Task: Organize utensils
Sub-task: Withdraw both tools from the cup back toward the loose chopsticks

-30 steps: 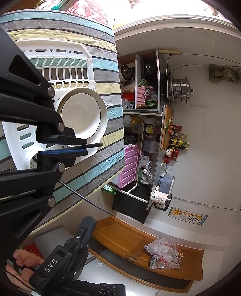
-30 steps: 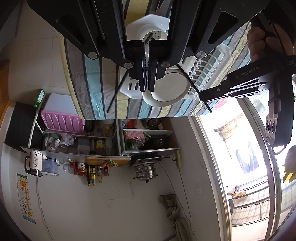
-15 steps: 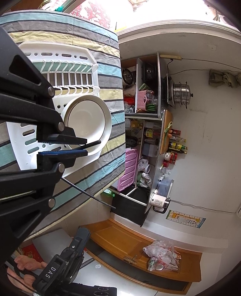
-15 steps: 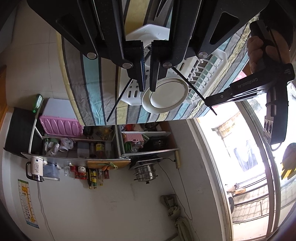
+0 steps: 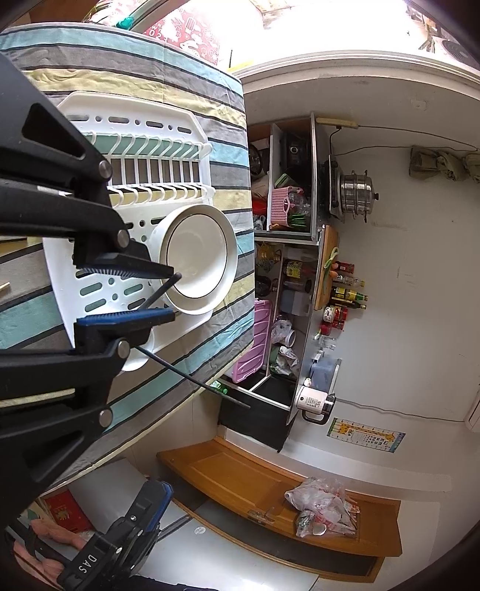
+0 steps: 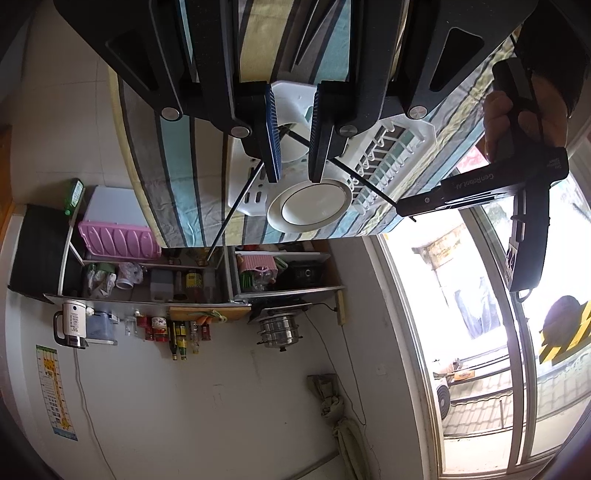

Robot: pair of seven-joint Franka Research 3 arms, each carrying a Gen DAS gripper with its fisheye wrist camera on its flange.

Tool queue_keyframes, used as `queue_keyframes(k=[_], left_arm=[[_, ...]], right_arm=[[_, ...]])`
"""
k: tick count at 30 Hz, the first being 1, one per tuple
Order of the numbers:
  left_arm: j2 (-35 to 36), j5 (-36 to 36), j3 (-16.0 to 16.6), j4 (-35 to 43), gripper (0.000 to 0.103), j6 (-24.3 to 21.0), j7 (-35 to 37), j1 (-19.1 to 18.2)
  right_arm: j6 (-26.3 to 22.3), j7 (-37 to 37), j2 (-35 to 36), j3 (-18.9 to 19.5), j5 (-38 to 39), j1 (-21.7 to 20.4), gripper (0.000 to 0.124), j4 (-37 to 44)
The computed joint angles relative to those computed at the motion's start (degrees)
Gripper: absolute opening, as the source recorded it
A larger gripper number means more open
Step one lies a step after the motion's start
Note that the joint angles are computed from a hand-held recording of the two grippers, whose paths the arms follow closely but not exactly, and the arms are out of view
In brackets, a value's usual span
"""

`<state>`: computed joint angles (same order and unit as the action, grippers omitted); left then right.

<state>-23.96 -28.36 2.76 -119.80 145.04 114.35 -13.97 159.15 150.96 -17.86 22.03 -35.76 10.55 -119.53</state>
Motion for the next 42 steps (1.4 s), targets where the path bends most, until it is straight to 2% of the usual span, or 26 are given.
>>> queue_keyframes(k=[17, 23, 28, 36, 39, 42], left_arm=[[-7.8, -0.2, 2.4, -8.0, 0.02, 0.3, 1.5, -1.4], [-17.4, 0.4, 4.6, -17.3, 0.02, 3.9, 2.4, -3.0], [-27.1, 3.6, 6.0, -26.2, 0.02, 6.3, 1.1, -3.6], [-39.0, 10.6, 6.9, -36.3, 0.02, 6.3, -4.4, -1.4], [-41.5, 13.1, 7.1, -38.6, 0.02, 6.2, -6.7, -0.3], [-43.4, 15.4, 8.2, -40.0, 0.02, 4.3, -7.7, 0.4]], right_arm=[[2.1, 1.9, -7.2, 5.1, 3.1, -2.6, 0.018, -6.8], [2.7, 3.4, -11.0, 8.4, 4.6, -4.4, 0.018, -10.4], [3.0, 4.0, -13.9, 11.0, 7.6, -4.6, 0.018, -14.1], [0.9, 4.6, -16.4, 14.3, 11.4, -3.4, 0.018, -18.2], [0.4, 4.6, -16.5, 14.5, 12.6, -2.4, 0.018, -19.1], [0.1, 4.9, -16.5, 14.5, 13.4, -1.6, 0.018, -19.8]])
